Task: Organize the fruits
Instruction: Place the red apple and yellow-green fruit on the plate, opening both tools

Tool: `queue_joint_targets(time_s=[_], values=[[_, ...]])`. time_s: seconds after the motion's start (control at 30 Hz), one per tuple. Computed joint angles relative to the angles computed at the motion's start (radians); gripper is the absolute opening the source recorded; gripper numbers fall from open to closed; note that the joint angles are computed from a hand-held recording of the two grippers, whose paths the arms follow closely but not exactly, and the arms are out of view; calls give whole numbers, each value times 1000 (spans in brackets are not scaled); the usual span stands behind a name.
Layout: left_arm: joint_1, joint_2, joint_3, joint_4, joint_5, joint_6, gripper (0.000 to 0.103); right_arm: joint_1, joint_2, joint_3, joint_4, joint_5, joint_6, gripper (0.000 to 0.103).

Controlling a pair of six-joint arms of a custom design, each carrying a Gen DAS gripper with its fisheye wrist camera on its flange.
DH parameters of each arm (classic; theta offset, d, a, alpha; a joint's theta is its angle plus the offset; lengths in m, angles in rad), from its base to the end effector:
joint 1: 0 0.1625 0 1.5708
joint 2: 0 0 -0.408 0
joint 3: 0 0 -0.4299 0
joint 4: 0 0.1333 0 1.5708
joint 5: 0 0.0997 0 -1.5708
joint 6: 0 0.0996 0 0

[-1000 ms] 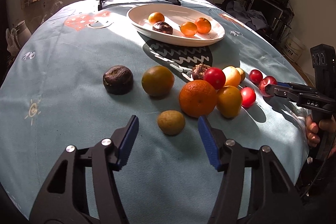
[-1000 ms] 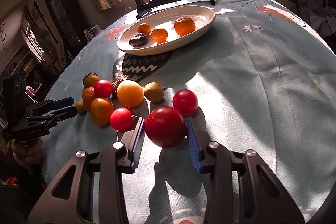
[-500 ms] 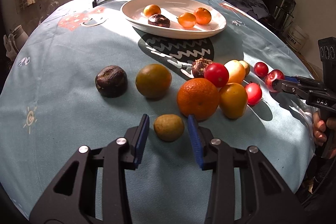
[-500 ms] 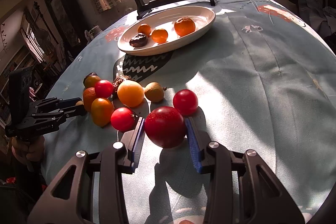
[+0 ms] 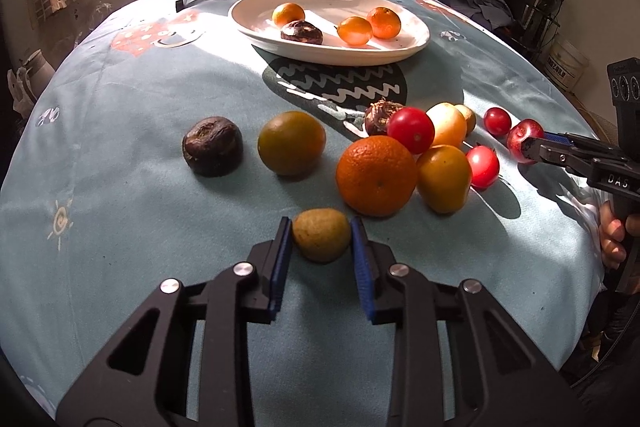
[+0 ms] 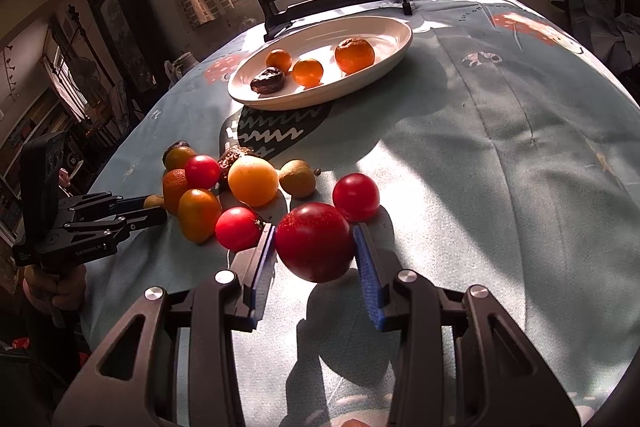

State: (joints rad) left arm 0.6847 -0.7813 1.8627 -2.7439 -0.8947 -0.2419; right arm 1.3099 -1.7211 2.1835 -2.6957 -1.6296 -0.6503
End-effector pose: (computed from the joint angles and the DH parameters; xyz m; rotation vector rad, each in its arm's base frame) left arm -0.3396 -0.5298 0.0021 0.7703 2.4384 -0.5796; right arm 0.0036 -0.4806 0.3571 0.4935 -2.6431 0.7956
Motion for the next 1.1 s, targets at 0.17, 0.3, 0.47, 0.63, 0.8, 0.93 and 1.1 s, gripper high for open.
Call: queue_joint_targets(time_s=[0.17, 0.3, 0.47, 0.63, 0.8, 0.93, 1.1], values=[[-8, -27, -3, -71, -23, 32, 29, 21, 6, -17, 14, 7, -24, 40], [-2, 21, -104, -130, -24, 97, 30, 72, 78, -98, -8, 34, -19, 40], [42, 157, -354, -50, -3, 125, 30, 123, 265, -267, -80, -11, 18, 40], [93, 281, -580, 98, 52, 99, 30, 126, 397, -400, -41, -59, 67, 40], [129, 341, -688, 193, 75, 68, 30, 122, 440, -450, -12, -87, 75, 40], [136, 362, -720, 239, 101, 50, 43, 121, 446, -458, 2, -86, 74, 46], [97, 300, -603, 105, 148, 84, 82, 113, 377, -400, -44, -23, 48, 49]])
